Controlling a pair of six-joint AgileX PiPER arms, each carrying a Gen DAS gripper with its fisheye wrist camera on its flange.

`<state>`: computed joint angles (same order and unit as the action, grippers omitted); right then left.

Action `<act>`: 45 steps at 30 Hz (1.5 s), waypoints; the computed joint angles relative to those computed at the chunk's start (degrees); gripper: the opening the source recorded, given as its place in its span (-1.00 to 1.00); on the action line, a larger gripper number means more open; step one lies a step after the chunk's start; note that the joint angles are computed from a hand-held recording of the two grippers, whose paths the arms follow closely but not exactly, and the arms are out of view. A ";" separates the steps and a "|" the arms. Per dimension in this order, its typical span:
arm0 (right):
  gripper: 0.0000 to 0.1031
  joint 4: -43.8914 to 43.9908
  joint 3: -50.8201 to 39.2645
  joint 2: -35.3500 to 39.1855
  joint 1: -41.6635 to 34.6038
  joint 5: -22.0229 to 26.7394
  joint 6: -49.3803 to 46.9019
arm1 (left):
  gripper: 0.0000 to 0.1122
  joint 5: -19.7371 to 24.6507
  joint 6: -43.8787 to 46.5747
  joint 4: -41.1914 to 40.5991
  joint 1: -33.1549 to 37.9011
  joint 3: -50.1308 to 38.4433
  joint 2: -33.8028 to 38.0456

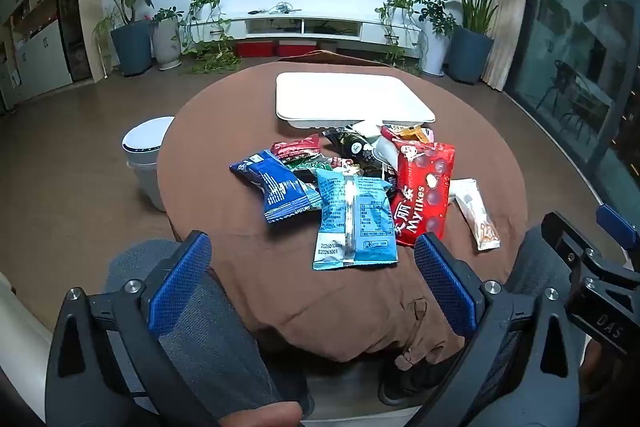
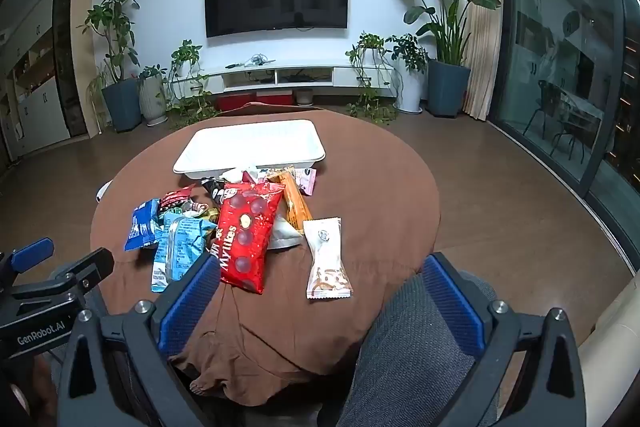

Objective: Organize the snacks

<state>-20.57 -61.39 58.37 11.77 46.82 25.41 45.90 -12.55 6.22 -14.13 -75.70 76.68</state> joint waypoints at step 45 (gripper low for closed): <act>1.00 1.07 -0.09 1.15 -0.27 1.05 -1.08 | 0.83 -1.02 0.15 0.35 0.21 1.07 0.20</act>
<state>-19.50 -61.48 59.53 11.50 47.87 24.33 44.88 -12.39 6.58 -13.92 -74.62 76.88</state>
